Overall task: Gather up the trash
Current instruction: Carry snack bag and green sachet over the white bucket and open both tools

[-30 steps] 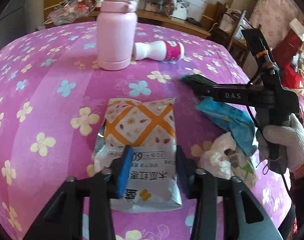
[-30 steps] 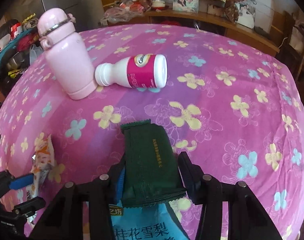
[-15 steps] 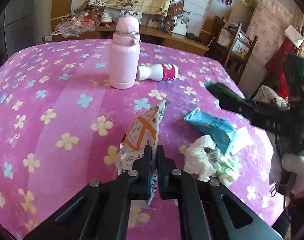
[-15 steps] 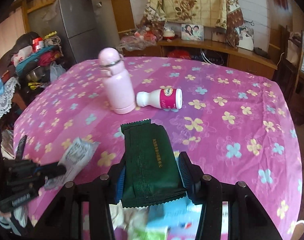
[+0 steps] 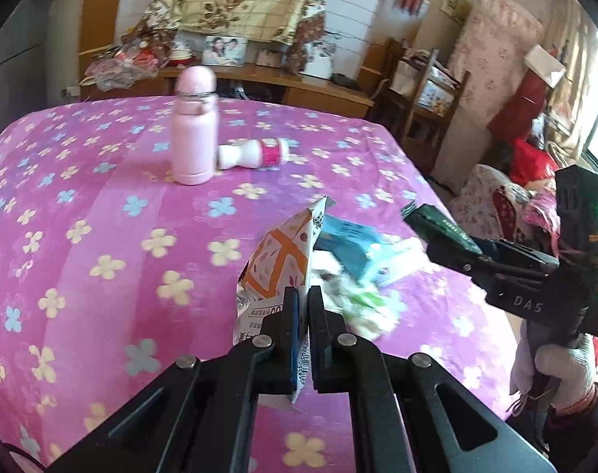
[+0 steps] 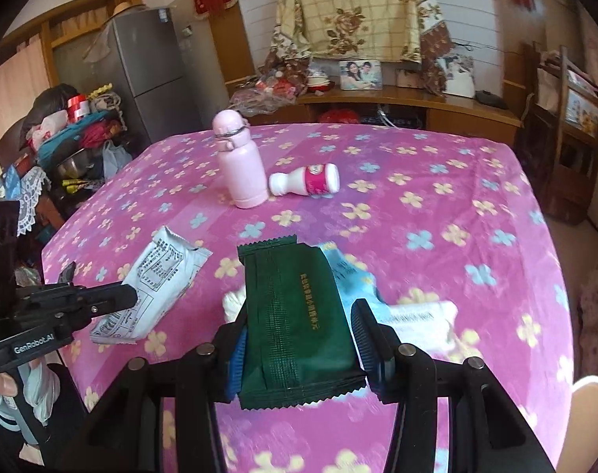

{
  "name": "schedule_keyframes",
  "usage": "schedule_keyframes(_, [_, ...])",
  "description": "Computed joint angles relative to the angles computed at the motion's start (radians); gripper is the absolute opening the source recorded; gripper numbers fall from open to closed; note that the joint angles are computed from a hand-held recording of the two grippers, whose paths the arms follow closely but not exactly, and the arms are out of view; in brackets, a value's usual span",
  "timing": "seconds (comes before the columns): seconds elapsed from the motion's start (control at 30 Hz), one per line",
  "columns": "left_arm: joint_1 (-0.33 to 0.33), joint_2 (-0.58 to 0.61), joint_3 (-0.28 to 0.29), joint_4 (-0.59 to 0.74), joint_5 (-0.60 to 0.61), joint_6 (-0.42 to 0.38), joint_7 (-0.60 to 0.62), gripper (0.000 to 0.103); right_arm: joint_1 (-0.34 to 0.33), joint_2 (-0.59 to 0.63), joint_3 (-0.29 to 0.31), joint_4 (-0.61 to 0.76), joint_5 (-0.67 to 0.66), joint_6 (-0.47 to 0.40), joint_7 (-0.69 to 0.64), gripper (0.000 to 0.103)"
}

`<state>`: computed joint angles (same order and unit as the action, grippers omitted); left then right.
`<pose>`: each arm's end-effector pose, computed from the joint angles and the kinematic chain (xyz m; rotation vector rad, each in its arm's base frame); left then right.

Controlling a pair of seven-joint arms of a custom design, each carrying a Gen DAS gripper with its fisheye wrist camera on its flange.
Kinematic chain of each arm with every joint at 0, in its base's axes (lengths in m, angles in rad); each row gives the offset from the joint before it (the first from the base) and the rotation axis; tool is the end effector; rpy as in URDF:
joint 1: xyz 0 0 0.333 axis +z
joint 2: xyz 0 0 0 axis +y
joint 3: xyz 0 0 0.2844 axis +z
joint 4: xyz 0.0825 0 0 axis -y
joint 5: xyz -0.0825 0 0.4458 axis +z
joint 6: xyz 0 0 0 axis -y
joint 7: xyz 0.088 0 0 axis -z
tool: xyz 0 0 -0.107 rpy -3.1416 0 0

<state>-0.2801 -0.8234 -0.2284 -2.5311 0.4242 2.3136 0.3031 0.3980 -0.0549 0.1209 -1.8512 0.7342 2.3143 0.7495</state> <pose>0.3829 -0.2128 0.5639 -2.2147 1.1932 -0.8018 0.5577 0.3349 0.5573 -2.2264 0.6829 -0.0165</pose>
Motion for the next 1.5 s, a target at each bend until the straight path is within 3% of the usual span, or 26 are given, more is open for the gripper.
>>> schedule_keyframes(0.43, [0.003, 0.377, -0.068, 0.322, 0.07, 0.093, 0.032, 0.005, -0.091, -0.116, -0.079, -0.134, -0.005, 0.016, -0.021, 0.051])
schedule_keyframes(0.73, [-0.033, 0.685, -0.085, 0.611, 0.108, 0.125, 0.105, 0.005, -0.183, -0.121, -0.129, -0.156, -0.038, 0.034, -0.002, 0.051])
schedule_keyframes(1.2, [-0.146, 1.137, -0.06, 1.094, 0.069, 0.107, 0.277, 0.005, -0.317, -0.019, -0.176, -0.108, -0.129, 0.069, 0.097, 0.051])
schedule_keyframes(1.5, [-0.228, 1.399, -0.026, 1.421, 0.005, 0.045, 0.384, 0.005, -0.371, 0.095, -0.185, -0.035, -0.167, 0.054, 0.163, 0.051])
